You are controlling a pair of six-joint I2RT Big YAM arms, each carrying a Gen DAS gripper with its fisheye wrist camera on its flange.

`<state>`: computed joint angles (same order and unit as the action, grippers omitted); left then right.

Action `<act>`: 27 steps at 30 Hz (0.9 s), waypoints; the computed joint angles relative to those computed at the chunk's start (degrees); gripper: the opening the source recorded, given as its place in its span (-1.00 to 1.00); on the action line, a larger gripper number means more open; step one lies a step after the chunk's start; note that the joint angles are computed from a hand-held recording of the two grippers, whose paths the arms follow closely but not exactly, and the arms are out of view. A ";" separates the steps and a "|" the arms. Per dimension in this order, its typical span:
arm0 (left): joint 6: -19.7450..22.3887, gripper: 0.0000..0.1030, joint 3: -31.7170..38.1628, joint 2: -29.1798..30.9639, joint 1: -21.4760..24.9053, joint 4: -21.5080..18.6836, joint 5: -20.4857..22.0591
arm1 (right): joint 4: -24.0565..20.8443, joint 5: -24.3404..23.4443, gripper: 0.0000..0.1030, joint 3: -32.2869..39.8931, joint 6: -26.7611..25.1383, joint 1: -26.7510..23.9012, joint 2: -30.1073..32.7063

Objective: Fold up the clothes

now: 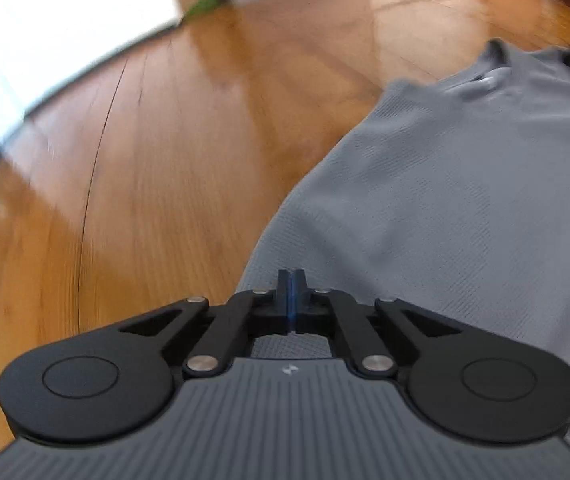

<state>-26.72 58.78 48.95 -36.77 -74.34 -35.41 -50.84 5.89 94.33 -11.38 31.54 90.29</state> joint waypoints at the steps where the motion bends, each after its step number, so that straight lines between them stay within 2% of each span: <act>1: 1.03 -1.00 0.47 0.75 -0.62 0.45 -2.20 | 2.04 1.90 -0.87 -0.87 -2.24 0.43 -0.69; 4: 6.28 -1.00 1.19 3.08 1.36 1.15 -9.74 | 5.31 5.60 -0.89 -0.01 -1.12 0.17 -1.04; 5: 8.35 -1.00 1.17 3.96 1.90 1.41 -12.89 | 5.59 7.95 -0.89 0.83 -0.64 0.23 -0.62; 6: 9.94 -1.00 0.89 4.50 3.07 2.18 -14.30 | 3.51 9.44 -0.88 2.63 0.61 0.21 0.45; 8: 8.39 -1.00 0.43 3.93 6.98 4.26 -9.31 | -2.57 11.45 -0.79 7.19 3.82 0.07 3.24; 10: 5.57 -0.99 -0.19 2.41 10.86 6.79 -2.25 | -7.55 9.41 -0.61 10.25 6.43 -0.63 4.51; 12: 2.00 -0.85 -1.59 -0.57 13.90 10.14 5.85 | -5.19 8.43 0.11 8.17 9.37 -1.47 2.51; 13: 0.87 -0.78 -2.01 -1.31 14.82 10.55 8.41 | -3.94 7.73 0.20 7.13 11.56 -2.07 1.52; 14: 0.31 -0.56 -2.35 -1.89 15.47 10.58 10.15 | -4.05 6.57 0.21 6.47 14.51 -3.18 0.78; 15: 0.41 -0.19 -2.92 -2.40 15.98 10.80 11.40 | -4.62 5.23 0.21 5.97 17.60 -4.49 0.14; 18: 2.44 0.45 -4.07 -3.21 15.15 10.87 12.77 | -7.80 3.11 0.16 5.10 22.69 -8.67 -1.51; 20: 4.40 0.67 -4.18 -2.83 14.02 10.32 12.51 | -10.42 2.91 0.16 3.83 25.22 -10.72 -3.27; 23: 6.93 0.69 -3.52 -0.92 11.27 9.00 9.14 | -10.86 2.46 0.15 1.99 24.24 -12.32 -3.51; 25: 7.60 0.79 -3.52 -0.84 11.98 9.71 10.40 | -11.38 4.59 0.19 1.17 22.83 -13.09 -3.71; 27: 6.77 0.86 -3.01 -0.36 14.23 9.66 13.46 | -12.27 4.63 0.28 0.28 23.37 -14.64 -4.56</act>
